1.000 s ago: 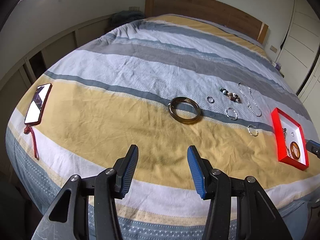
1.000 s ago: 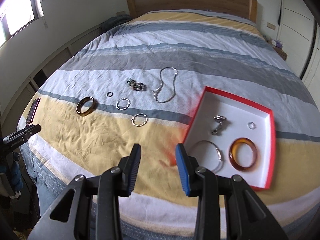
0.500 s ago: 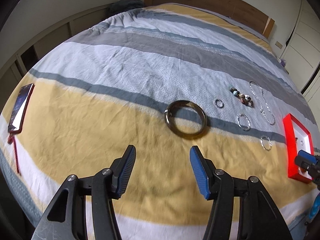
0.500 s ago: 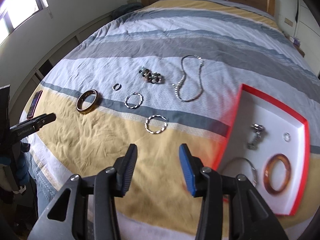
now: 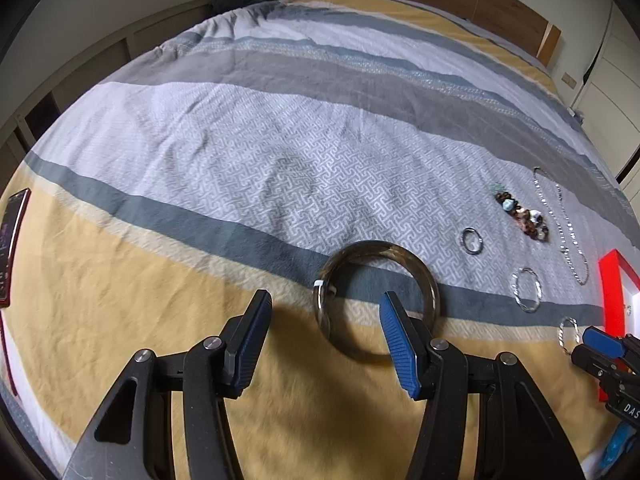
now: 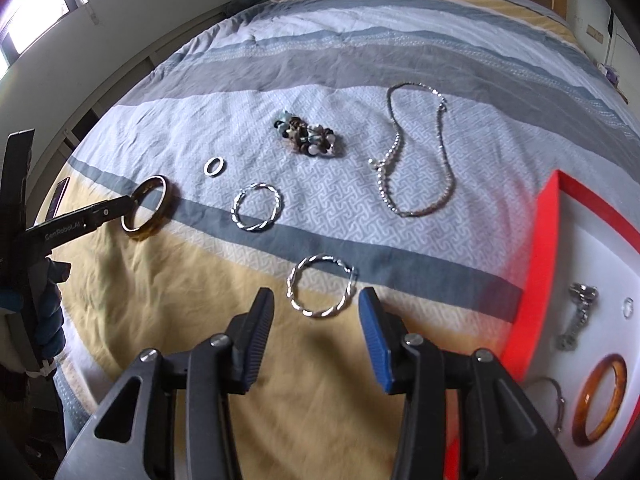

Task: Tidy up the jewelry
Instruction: 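Grasp the dark brown bangle with the left tool while the right tool grasps the twisted silver hoop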

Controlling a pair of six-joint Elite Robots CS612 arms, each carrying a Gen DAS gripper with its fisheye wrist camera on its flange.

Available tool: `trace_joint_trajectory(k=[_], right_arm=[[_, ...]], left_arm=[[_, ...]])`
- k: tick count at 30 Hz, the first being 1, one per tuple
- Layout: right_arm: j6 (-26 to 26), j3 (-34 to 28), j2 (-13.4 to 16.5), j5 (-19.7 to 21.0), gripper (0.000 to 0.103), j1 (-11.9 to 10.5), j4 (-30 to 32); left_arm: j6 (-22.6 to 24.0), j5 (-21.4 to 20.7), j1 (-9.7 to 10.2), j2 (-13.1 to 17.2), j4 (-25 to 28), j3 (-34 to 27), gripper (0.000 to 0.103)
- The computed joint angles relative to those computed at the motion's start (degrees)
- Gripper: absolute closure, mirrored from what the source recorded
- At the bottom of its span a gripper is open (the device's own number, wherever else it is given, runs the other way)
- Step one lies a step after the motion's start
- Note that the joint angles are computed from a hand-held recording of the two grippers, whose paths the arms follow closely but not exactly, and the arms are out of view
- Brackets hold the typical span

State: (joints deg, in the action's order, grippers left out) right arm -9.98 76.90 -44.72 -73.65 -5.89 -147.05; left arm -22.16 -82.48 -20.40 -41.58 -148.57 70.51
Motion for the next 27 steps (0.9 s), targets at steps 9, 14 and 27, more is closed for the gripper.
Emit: trace_joint_trajectory(k=[9,14,27], right_arm=[[-0.6,-1.6,1.6,-0.9,0.056,0.5,0.4],[-0.9,-1.9,2.0,-1.7,0.056,0.7,0.5],[-2.6,-1.5,1.5,-2.7,0.066,1.2,0.7]], left_arm=[[0.1,0.5,0.03,1.6,1.1,-1.5,0.048],[0.6,0.8,-0.04,2.0,-0.1,-1.3,0.049],[2.0,2.1,-0.65,1.7,-0.8,-0.8,0.093]])
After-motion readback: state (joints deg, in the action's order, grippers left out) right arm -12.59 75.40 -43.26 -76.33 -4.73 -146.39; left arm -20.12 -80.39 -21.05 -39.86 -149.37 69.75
